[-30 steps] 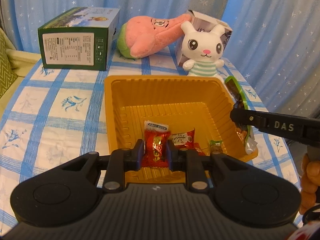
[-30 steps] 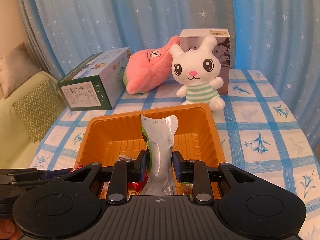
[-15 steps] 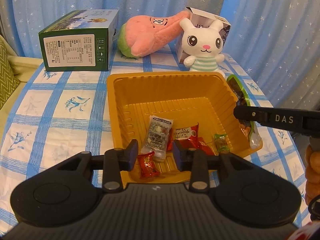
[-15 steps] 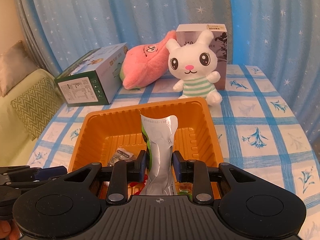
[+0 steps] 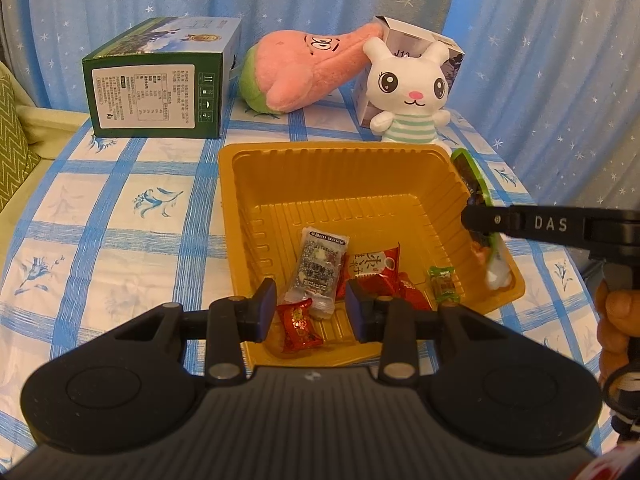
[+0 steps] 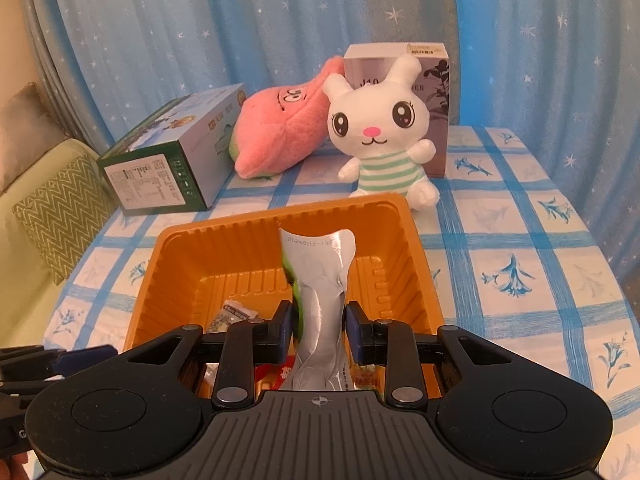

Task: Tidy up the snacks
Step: 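Open both tools to release the snacks into the tray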

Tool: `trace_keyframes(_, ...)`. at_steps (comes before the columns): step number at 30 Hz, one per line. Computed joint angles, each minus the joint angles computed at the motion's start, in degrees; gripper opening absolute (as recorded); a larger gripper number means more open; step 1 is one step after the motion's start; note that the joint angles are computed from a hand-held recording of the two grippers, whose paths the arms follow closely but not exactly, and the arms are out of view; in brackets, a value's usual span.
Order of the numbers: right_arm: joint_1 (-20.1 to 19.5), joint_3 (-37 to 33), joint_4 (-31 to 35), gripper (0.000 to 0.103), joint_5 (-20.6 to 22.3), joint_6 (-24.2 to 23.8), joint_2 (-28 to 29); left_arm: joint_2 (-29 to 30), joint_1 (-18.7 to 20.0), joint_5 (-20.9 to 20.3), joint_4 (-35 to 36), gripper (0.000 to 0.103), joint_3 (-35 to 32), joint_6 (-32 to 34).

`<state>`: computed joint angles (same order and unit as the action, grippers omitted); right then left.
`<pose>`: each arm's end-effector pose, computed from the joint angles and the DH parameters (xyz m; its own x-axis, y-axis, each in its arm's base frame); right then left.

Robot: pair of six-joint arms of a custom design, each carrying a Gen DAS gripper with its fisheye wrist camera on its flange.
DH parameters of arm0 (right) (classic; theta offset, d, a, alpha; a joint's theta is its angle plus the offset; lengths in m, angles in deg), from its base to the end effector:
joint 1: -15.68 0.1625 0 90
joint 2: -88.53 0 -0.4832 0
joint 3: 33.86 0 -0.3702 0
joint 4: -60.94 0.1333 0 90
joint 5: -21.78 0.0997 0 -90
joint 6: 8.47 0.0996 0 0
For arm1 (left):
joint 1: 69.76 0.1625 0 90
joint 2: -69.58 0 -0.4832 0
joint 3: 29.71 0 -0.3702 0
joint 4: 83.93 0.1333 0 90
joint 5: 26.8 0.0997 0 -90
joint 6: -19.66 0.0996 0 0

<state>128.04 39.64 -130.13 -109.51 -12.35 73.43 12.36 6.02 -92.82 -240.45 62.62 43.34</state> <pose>0.3609 -0.6998 -0.0144 -0.8441 0.0815 0.5299 -0.3376 0.6871 -0.6434 -0.0028 -0.7183 0.3301 -0.7746 0.3498 -0.5270 0.5686 0.7500 -0.3380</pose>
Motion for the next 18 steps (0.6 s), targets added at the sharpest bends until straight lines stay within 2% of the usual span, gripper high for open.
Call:
trace_keyframes(2,-0.1,0.0,-1.4,0.029,0.6,-0.5,0.2,-0.2,0.1,-0.1,-0.1,0.033,0.2,-0.1)
trace_keyframes(3,-0.1,0.1,-1.7,0.033,0.7,-0.1,0.1,-0.3,0.2,-0.2,-0.1,0.034,0.3,-0.2)
trace_keyframes(5,0.0,0.8,-2.8,0.052,0.9,0.2,-0.2,-0.7,0.2,-0.4,-0.2,0.035,0.6,-0.4)
trace_keyframes(11,0.5,4.9,-5.4,0.054,0.4,1.5,-1.8,-2.6,0.2,-1.2,-1.3,0.039,3.3,-1.3)
trace_keyframes(18,1.9,13.1,-9.0,0.054,-0.9,5.1,-4.5,-6.2,-0.4,-1.6,-2.4,0.049,8.1,-2.9)
